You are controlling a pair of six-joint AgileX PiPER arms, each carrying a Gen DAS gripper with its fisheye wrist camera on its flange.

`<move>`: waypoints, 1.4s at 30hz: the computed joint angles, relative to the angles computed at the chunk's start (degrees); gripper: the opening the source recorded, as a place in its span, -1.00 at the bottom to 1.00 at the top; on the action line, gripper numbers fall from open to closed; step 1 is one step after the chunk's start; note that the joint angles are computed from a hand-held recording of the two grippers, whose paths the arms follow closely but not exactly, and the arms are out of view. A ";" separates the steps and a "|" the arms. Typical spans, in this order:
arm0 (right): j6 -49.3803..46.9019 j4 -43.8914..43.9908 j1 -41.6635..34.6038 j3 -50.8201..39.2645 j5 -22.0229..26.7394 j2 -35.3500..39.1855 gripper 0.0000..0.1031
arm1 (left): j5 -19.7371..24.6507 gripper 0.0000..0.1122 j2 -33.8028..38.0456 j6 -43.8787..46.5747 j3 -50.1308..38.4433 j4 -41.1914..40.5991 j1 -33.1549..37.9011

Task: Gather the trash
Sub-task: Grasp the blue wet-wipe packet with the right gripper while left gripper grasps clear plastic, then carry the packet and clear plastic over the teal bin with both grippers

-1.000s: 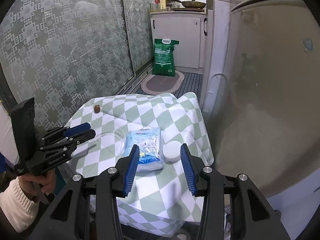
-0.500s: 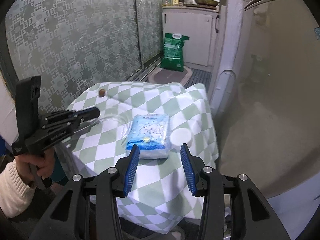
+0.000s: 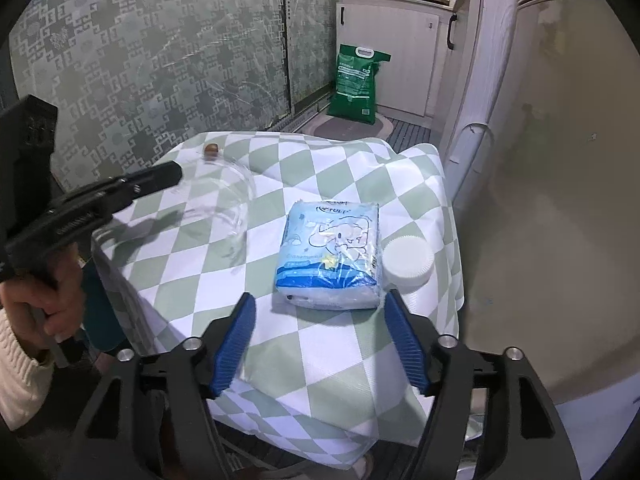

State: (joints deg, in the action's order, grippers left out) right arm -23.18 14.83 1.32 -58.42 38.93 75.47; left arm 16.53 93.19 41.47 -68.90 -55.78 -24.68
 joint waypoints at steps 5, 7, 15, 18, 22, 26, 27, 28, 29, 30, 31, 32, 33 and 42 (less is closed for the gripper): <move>6.56 -4.69 2.93 0.29 -3.54 0.89 0.36 | 1.18 -0.94 -1.11 3.29 0.85 -3.10 1.37; 9.50 -7.04 4.02 0.12 -4.71 1.45 0.36 | 1.53 -0.94 -1.57 3.86 1.14 -3.55 1.99; 19.52 -15.40 8.46 -1.61 -7.12 4.93 0.27 | 3.82 -0.94 -3.82 7.43 2.57 -6.92 5.27; 20.68 -15.51 8.81 -2.94 -6.99 6.34 -0.03 | 4.63 -0.94 -5.21 10.06 3.63 -9.27 6.80; 20.86 -14.44 9.72 -4.76 -6.21 7.19 -0.09 | 6.23 -0.94 -7.23 13.69 5.10 -12.37 9.43; 23.02 -15.66 11.96 -6.62 -5.72 6.88 -0.09 | 7.72 -0.94 -9.26 14.99 6.18 -13.21 12.33; 23.31 -15.56 12.54 -7.37 -5.44 6.99 -0.09 | 8.18 -0.94 -9.53 15.17 6.29 -13.20 13.10; 23.97 -15.90 13.33 -7.94 -5.40 6.94 -0.09 | 8.59 -0.94 -10.05 15.30 6.61 -13.07 14.11; 24.97 -16.68 14.19 -8.45 -5.34 7.09 -0.09 | 9.01 -0.94 -10.39 15.46 6.87 -12.96 14.98; 25.38 -16.94 14.97 -9.09 -5.09 7.25 -0.09 | 9.43 -0.94 -10.85 15.36 7.16 -12.57 16.09; 26.09 -17.52 15.93 -9.88 -4.91 7.52 -0.09 | 9.71 -0.94 -11.09 15.34 7.31 -12.33 16.79; 27.08 -18.31 17.14 -10.68 -4.75 7.76 -0.09 | 10.01 -0.94 -11.40 15.23 7.53 -11.91 17.65; 27.82 -18.86 18.16 -11.42 -4.43 8.00 -0.09 | 10.36 -0.94 -11.70 15.24 7.78 -11.65 18.50; 31.46 -21.56 25.83 -18.70 -2.72 11.52 -0.09 | 14.50 -0.94 -12.50 10.44 8.38 -0.40 26.14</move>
State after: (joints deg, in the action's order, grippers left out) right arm 8.28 -6.73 27.15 -77.12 36.20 86.99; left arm 31.02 80.69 51.91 -60.51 -56.18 1.46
